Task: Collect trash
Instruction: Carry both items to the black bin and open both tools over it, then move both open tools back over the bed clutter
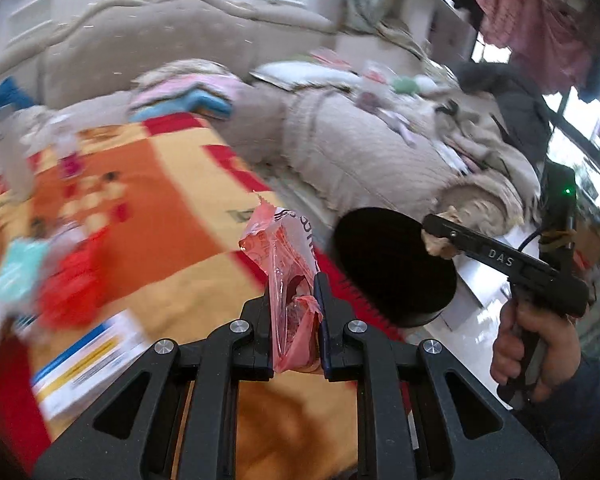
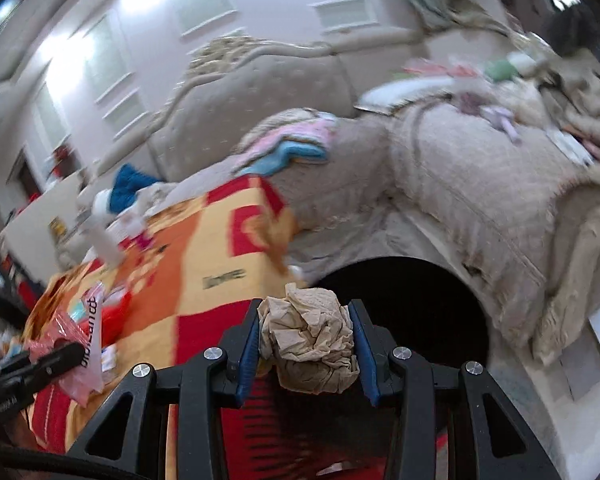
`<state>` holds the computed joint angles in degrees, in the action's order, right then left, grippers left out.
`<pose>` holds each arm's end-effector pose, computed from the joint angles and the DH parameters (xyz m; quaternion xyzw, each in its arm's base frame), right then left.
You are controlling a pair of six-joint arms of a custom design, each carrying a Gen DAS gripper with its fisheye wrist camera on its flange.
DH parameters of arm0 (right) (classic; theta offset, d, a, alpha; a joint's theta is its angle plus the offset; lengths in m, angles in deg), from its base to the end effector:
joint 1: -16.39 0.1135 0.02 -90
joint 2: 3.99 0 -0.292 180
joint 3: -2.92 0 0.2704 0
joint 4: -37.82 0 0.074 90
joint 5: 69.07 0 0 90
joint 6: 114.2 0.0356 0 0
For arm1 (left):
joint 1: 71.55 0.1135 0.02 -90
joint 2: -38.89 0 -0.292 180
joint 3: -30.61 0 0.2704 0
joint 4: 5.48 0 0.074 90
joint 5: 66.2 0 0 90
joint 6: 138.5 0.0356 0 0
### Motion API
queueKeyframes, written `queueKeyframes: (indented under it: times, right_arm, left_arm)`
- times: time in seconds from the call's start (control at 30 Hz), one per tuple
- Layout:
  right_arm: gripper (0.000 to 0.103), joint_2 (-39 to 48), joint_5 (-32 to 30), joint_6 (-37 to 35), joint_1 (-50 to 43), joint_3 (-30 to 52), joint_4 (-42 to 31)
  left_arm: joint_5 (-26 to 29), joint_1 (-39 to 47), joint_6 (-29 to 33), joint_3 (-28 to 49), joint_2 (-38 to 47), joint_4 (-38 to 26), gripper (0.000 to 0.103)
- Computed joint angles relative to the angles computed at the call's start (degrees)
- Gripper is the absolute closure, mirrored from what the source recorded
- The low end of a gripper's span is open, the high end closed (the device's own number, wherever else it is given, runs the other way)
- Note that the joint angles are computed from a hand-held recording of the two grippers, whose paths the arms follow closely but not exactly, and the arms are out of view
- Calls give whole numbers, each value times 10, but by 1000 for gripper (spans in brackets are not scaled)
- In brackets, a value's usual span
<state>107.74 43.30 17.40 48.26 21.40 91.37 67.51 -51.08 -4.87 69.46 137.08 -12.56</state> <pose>0.1728 0.0915 0.0465 0.1575 0.8778 0.1086 0.4391 0.2329 0.0607 0.0785 0.2569 0.8748 -0.2082 0.3541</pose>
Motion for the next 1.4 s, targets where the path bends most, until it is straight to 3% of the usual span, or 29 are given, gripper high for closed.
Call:
queueKeyframes:
  times: [0.1, 0.23, 0.37, 0.47, 0.57, 0.63, 0.7, 1.03, 1.3, 1.4]
  right_arm:
    - [63, 56, -54, -19, -79, -8, 60]
    - [62, 94, -88, -26, -142, -4, 89]
    - [62, 106, -108, -23, -173, 10, 80]
    - [46, 117, -124, -13, -194, 16, 83]
    - [45, 143, -140, 5, -208, 7, 132]
    - [45, 146, -143, 10, -213, 7, 139]
    - [44, 141, -130, 18, -209, 6, 133]
    - [44, 80, -63, 37, -150, 5, 84]
    - [44, 58, -14, 66, -116, -6, 85]
    - [44, 67, -14, 67, -127, -11, 97]
  left_arm:
    - [-44, -115, -78, 6, 43, 86, 89]
    - [-85, -222, -149, 37, 95, 144, 89]
    - [-111, -275, -181, 78, 139, 155, 89]
    - [-120, -295, -193, 104, 172, 150, 87]
    - [-123, -303, -205, 117, 195, 147, 73]
    - [-127, -302, -208, 110, 194, 154, 53]
    - [-111, -292, -208, 103, 190, 158, 45]
    - [-79, -234, -164, 94, 153, 100, 43]
    - [-49, -242, -216, 111, 150, 91, 43]
    - [-62, -267, -231, 134, 173, 74, 32]
